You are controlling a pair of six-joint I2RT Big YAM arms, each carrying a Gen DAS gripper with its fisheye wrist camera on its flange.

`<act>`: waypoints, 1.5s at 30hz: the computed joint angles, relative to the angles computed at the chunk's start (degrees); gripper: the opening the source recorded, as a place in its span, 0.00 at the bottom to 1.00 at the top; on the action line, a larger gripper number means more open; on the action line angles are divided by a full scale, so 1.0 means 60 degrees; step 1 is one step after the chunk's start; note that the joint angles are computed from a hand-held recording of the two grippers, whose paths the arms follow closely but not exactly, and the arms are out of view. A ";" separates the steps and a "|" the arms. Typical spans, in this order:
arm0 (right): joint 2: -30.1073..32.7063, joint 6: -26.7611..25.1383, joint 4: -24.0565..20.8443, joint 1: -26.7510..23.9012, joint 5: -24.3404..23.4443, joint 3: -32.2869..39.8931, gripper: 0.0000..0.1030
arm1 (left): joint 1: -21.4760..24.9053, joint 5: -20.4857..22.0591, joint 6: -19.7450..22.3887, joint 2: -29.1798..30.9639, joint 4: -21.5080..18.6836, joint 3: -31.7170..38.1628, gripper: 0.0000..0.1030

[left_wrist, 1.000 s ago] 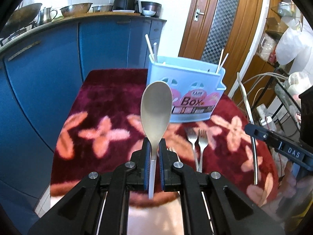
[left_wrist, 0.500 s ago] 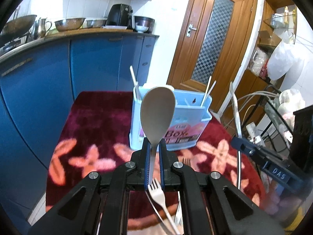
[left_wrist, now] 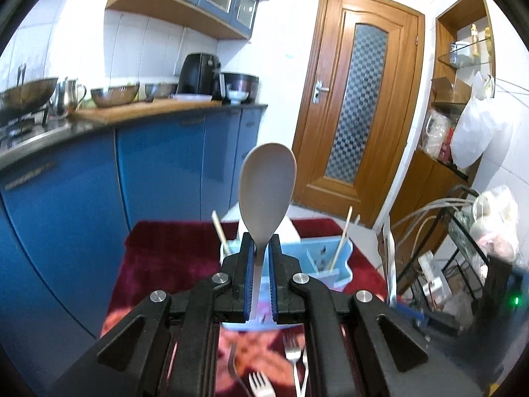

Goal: Organize utensils
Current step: 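Lift the spoon and knife and carry both over the Box holder, then lower the spoon and knife into the holder and open both tools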

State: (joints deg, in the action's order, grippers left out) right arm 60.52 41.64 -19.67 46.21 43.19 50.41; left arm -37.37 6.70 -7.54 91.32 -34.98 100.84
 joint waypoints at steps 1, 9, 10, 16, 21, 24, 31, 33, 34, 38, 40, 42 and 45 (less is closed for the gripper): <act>-0.0019 -0.0035 0.0054 -0.0034 -0.0006 -0.0025 0.13 | -0.0024 -0.0022 0.0019 0.0151 0.0014 0.0232 0.06; -0.0070 -0.0543 0.0478 -0.0518 -0.0054 -0.0102 0.13 | -0.0234 -0.0423 0.0145 0.1331 -0.0169 0.1691 0.06; -0.0053 -0.0647 0.0536 -0.0586 -0.0049 -0.0082 0.13 | -0.0257 -0.0450 0.0147 0.1457 -0.0218 0.1817 0.06; 0.0150 -0.1758 0.1331 -0.1081 -0.0016 0.0163 0.13 | -0.0321 -0.0480 0.0117 0.2105 -0.0360 0.2214 0.06; 0.0582 -0.3033 0.2540 -0.1585 -0.0073 0.0351 0.13 | -0.0281 -0.0382 -0.0016 0.2515 -0.0405 0.2444 0.06; 0.0946 -0.3918 0.3364 -0.1843 0.0060 0.0463 0.13 | -0.0224 -0.0283 -0.0041 0.2724 -0.0432 0.2603 0.06; 0.1876 -0.5224 0.4636 -0.2339 0.0278 0.0751 0.13 | -0.0221 -0.0237 -0.0098 0.3012 -0.0389 0.2703 0.06; 0.2072 -0.5413 0.4918 -0.2470 0.0301 0.0763 0.13 | -0.0232 -0.0223 -0.0085 0.3078 -0.0366 0.2701 0.06; 0.2118 -0.5449 0.4990 -0.2512 0.0270 0.0748 0.13 | -0.0236 -0.0210 -0.0085 0.3082 -0.0359 0.2676 0.06; 0.2292 -0.5376 0.5145 -0.2596 0.0151 0.0630 0.13 | -0.0205 -0.0112 -0.0032 0.3227 -0.0466 0.2766 0.06; 0.2304 -0.5270 0.5137 -0.2583 0.0080 0.0566 0.13 | -0.0187 -0.0068 -0.0003 0.3261 -0.0496 0.2758 0.06; 0.2275 -0.5131 0.5032 -0.2563 -0.0003 0.0504 0.13 | -0.0191 -0.0040 -0.0012 0.3299 -0.0556 0.2773 0.06; 0.2225 -0.4886 0.4840 -0.2527 -0.0118 0.0438 0.13 | -0.0192 0.0018 -0.0088 0.3288 -0.0599 0.2716 0.06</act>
